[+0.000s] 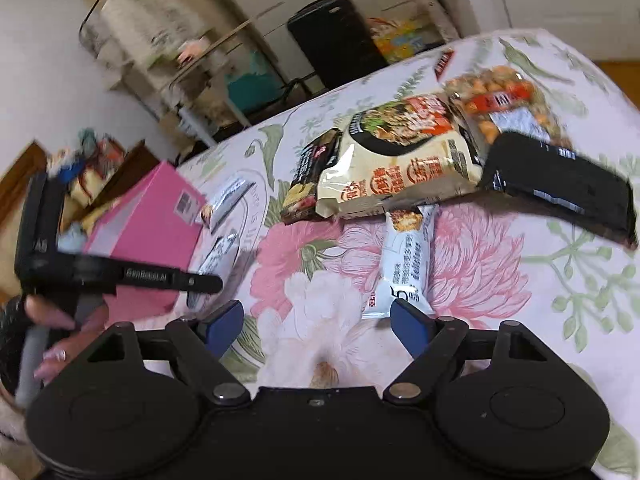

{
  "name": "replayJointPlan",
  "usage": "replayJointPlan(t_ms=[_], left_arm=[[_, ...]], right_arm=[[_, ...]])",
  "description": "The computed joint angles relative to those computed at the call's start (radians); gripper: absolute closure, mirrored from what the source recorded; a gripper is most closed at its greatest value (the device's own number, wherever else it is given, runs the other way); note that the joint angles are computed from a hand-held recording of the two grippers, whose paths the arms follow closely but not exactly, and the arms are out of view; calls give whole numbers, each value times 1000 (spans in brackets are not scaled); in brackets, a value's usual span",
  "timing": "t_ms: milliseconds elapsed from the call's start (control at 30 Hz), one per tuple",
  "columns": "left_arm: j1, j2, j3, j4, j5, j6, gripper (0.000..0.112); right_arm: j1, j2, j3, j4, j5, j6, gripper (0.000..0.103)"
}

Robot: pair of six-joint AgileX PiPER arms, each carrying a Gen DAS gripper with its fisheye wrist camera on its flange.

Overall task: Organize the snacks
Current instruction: 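Grasp another white snack bar with the right gripper while the left holds its bar, then carry both white snack bars over the pink box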

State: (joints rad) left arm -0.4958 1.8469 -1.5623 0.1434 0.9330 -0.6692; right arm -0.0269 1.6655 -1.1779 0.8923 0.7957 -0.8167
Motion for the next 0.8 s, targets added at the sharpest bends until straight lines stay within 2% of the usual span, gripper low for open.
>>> replayJointPlan(t_ms=[67,167,267,367,400,433,500,633,800], left_arm=[[-2,2,-2,-1,1,-5,90],[-8,9,-11,-2,8,-8,90],[-12,9,-13,-10,10,3,90],[-12,-1,-11,-23,17,20,90],[-9,-7,-9,-34,21,30,90],[-6,-13,-7,-43,24,39,90],[-2,-30,1,-60,32,54,90],[11,-68,21,-110,56,84,90],[28,-113,62,-160,94,106,90]], right_arm=[[22,-12,8,-41,-77,19,19],[65,35,-39,-148,-147,118,21],[110,109,-105,-281,-189,214,29],[174,169,-165,-519,-213,433,47],[200,164,-163,-613,-235,517,58],[213,161,-174,-669,-219,575,68],[210,151,-190,-672,-165,647,69],[171,84,-147,-498,-85,607,70],[188,5,-125,-458,-8,618,70]])
